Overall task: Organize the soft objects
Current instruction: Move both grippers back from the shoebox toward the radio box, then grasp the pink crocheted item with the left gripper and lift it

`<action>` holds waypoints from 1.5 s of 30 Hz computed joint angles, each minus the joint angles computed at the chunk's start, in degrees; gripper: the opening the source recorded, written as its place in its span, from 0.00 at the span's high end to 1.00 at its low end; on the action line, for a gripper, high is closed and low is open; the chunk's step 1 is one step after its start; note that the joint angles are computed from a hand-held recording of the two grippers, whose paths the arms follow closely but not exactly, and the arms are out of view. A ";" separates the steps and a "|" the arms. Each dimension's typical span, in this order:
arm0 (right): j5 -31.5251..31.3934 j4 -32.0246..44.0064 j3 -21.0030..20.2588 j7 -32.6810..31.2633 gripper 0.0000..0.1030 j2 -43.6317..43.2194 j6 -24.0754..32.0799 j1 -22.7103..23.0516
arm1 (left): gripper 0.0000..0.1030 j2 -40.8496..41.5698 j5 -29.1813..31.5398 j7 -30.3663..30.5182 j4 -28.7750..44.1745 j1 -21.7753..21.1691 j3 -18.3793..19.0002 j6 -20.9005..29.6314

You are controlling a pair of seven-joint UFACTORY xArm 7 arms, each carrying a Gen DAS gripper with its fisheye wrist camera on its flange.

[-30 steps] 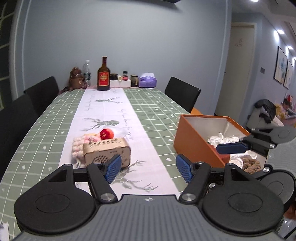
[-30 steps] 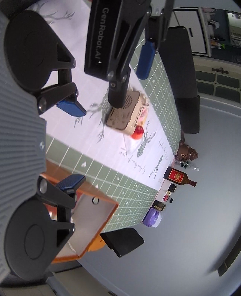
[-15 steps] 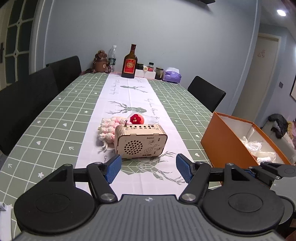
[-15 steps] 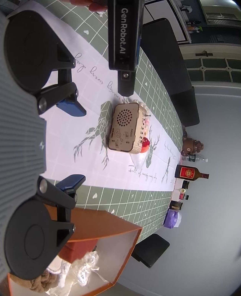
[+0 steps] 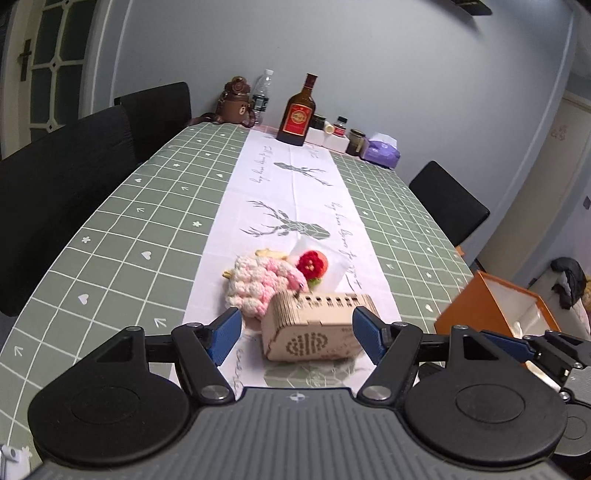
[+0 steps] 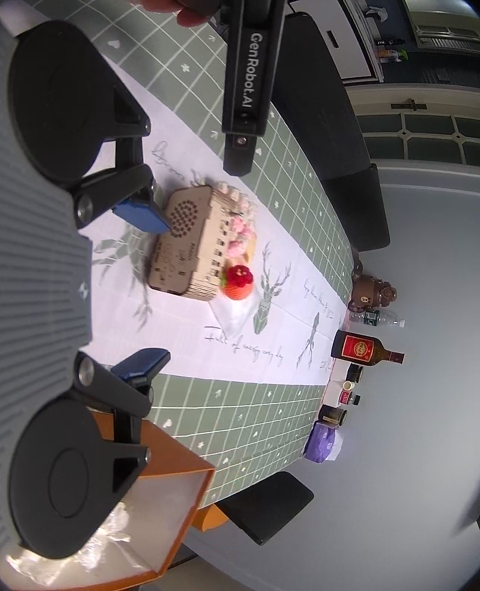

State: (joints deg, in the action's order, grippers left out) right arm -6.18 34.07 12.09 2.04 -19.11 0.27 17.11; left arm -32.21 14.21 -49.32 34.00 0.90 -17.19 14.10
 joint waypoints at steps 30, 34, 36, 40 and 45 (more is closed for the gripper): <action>9.95 41.39 -2.84 -5.78 0.47 34.08 17.65 3.35 | 0.17 26.69 -15.00 9.98 12.53 -6.00 13.35 -6.85; 9.44 46.64 -2.98 -3.08 0.47 38.94 20.01 3.48 | 0.17 28.73 -17.14 12.11 14.01 -6.76 13.81 -6.33; 8.43 49.28 -3.47 -1.69 0.47 41.29 21.52 3.96 | 0.17 29.56 -18.82 13.60 14.56 -7.14 14.01 -5.98; 6.97 54.91 -3.85 -0.66 0.47 45.96 25.36 4.48 | 0.17 30.72 -18.88 13.93 15.59 -7.20 13.93 -4.62; 5.49 58.63 -4.26 -0.12 0.47 48.87 28.46 5.34 | 0.24 31.34 -17.23 12.42 16.35 -7.08 13.91 -3.83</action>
